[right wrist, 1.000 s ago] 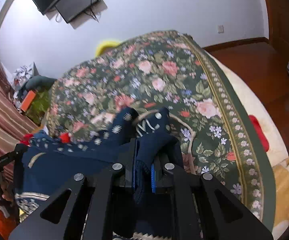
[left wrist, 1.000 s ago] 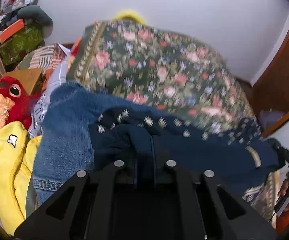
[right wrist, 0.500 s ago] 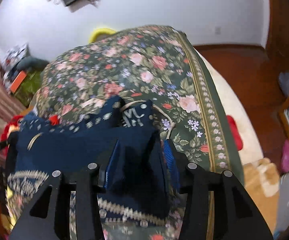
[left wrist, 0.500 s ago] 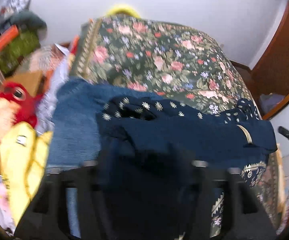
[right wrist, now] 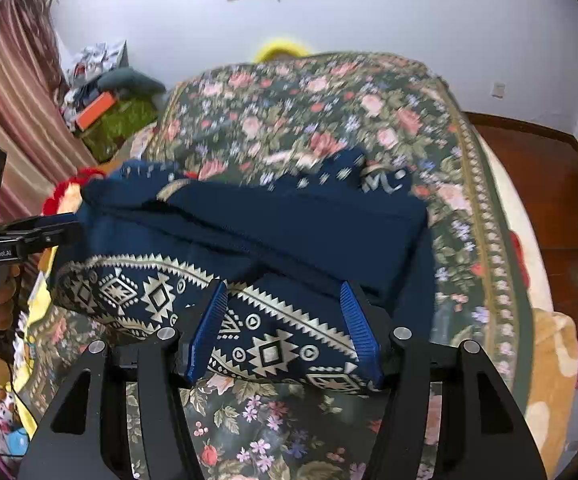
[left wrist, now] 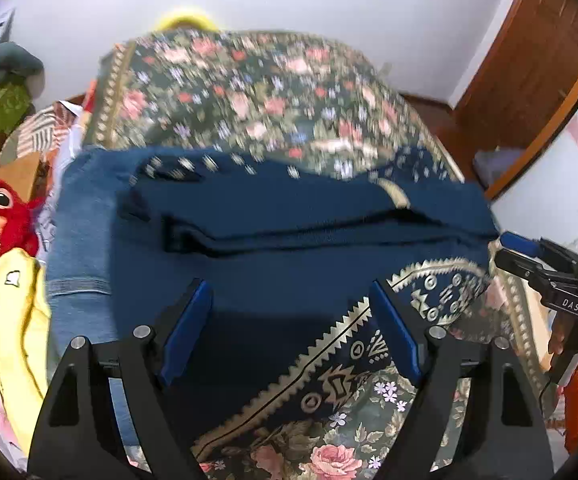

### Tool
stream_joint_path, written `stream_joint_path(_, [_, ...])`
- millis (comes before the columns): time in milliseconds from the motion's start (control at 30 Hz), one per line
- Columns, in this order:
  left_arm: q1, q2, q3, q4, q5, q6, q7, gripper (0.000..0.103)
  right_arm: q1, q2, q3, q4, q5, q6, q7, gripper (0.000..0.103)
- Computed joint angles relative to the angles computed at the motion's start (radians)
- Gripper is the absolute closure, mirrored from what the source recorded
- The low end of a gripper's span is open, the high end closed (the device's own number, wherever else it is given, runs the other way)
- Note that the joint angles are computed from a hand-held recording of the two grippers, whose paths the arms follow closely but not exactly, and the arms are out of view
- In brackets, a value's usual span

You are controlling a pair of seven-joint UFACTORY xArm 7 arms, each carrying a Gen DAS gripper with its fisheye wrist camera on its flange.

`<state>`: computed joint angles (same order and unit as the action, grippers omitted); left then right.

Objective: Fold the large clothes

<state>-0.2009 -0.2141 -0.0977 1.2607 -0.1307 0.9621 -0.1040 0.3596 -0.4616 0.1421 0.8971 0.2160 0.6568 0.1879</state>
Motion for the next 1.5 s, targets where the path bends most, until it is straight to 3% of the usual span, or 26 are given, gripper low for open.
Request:
stream_joint_path(167, [-0.003, 0.109, -0.004, 0.068, 0.011, 0.010, 0.006, 0.022, 0.008, 0.120, -0.014, 0.047, 0.041, 0.004, -0.017, 0.048])
stream_joint_path(367, [0.015, 0.238, 0.010, 0.207, 0.050, 0.048, 0.003, 0.019, -0.054, 0.228, -0.017, 0.130, 0.020, -0.026, 0.071, 0.048])
stream_joint_path(533, [0.043, 0.352, 0.028, 0.378, 0.054, 0.081, -0.021, 0.019, -0.112, 0.300, 0.014, 0.239, -0.135, -0.058, 0.240, 0.048])
stream_joint_path(700, [0.044, 0.331, 0.048, 0.380, 0.177, -0.019, -0.132, 0.019, -0.128, 0.271, 0.042, 0.255, -0.290, -0.128, 0.359, 0.048])
stream_joint_path(800, [0.055, 0.287, 0.044, 0.333, 0.170, -0.041, -0.126, 0.019, -0.119, 0.235, 0.049, 0.240, -0.334, -0.165, 0.366, 0.048])
stream_joint_path(1200, [-0.002, 0.041, -0.026, 0.017, 0.200, -0.100, -0.002, 0.019, 0.055, 0.173, 0.030, 0.149, -0.052, -0.104, 0.060, 0.048])
stream_joint_path(1500, [-0.014, -0.108, -0.030, -0.214, 0.174, -0.188, 0.019, 0.019, 0.052, 0.121, 0.000, 0.024, 0.049, -0.037, 0.007, 0.048])
